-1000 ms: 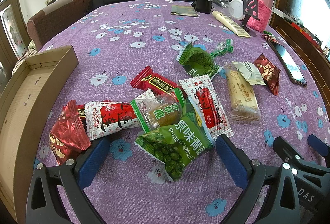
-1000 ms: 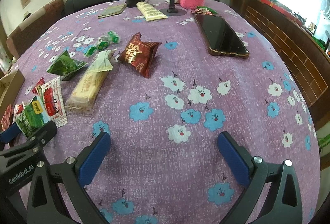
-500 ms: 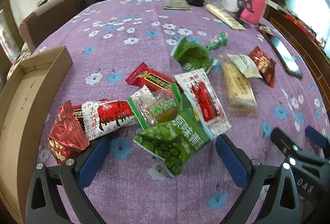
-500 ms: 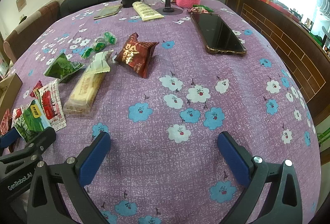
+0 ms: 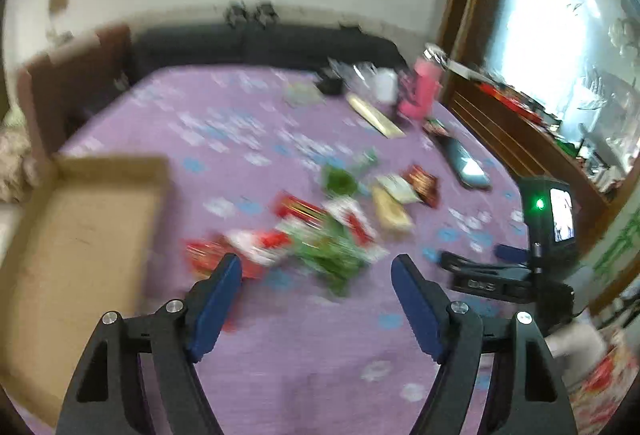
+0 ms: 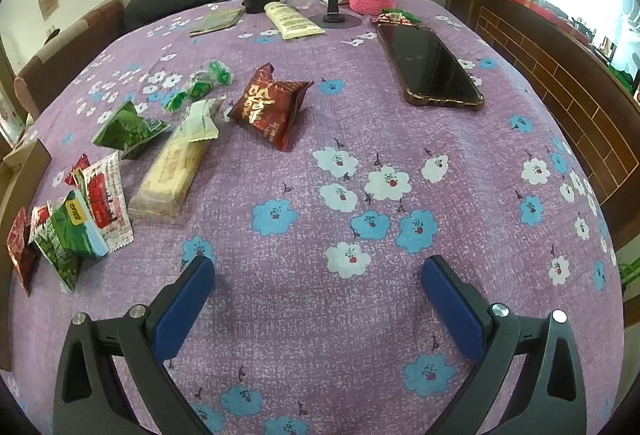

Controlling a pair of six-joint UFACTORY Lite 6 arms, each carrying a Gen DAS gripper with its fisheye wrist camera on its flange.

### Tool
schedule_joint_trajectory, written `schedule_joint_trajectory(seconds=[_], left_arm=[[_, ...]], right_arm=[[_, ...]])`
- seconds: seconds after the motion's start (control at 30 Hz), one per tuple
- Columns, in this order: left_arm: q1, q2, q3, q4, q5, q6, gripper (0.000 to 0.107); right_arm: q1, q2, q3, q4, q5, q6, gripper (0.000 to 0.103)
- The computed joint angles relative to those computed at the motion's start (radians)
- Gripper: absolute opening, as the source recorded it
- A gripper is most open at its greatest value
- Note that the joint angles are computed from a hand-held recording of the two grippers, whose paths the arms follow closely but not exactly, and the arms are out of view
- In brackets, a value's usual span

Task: Organize snacks
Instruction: 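Grasp the red candy packet with the left tool while the right grasps the green pea bag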

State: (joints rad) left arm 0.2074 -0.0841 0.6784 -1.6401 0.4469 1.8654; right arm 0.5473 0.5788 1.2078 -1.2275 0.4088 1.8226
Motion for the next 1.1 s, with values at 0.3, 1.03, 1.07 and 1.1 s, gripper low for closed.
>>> schedule_joint_trajectory(seconds=[0.3,1.03,1.07,1.1], left_arm=[[0.38,0.088,0.131,0.154,0.176,-0.073,0.081],[0.349,0.188,0.14,0.334,0.256,-0.158,0.053],[0.343,0.194,0.143,0.333,0.254,-0.16,0.053],[0.333,0.198,0.143,0.329,0.249,-0.159,0.053]], right_arm=[[0.011,-0.059,-0.04,0.057,0.0,-0.031,0.077],[0.219,0.332,0.597,0.372,-0.069,-0.461,0.041],[0.21,0.316,0.567,0.39,-0.106,-0.462,0.036],[0.201,0.297,0.533,0.399,-0.147,-0.454,0.029]])
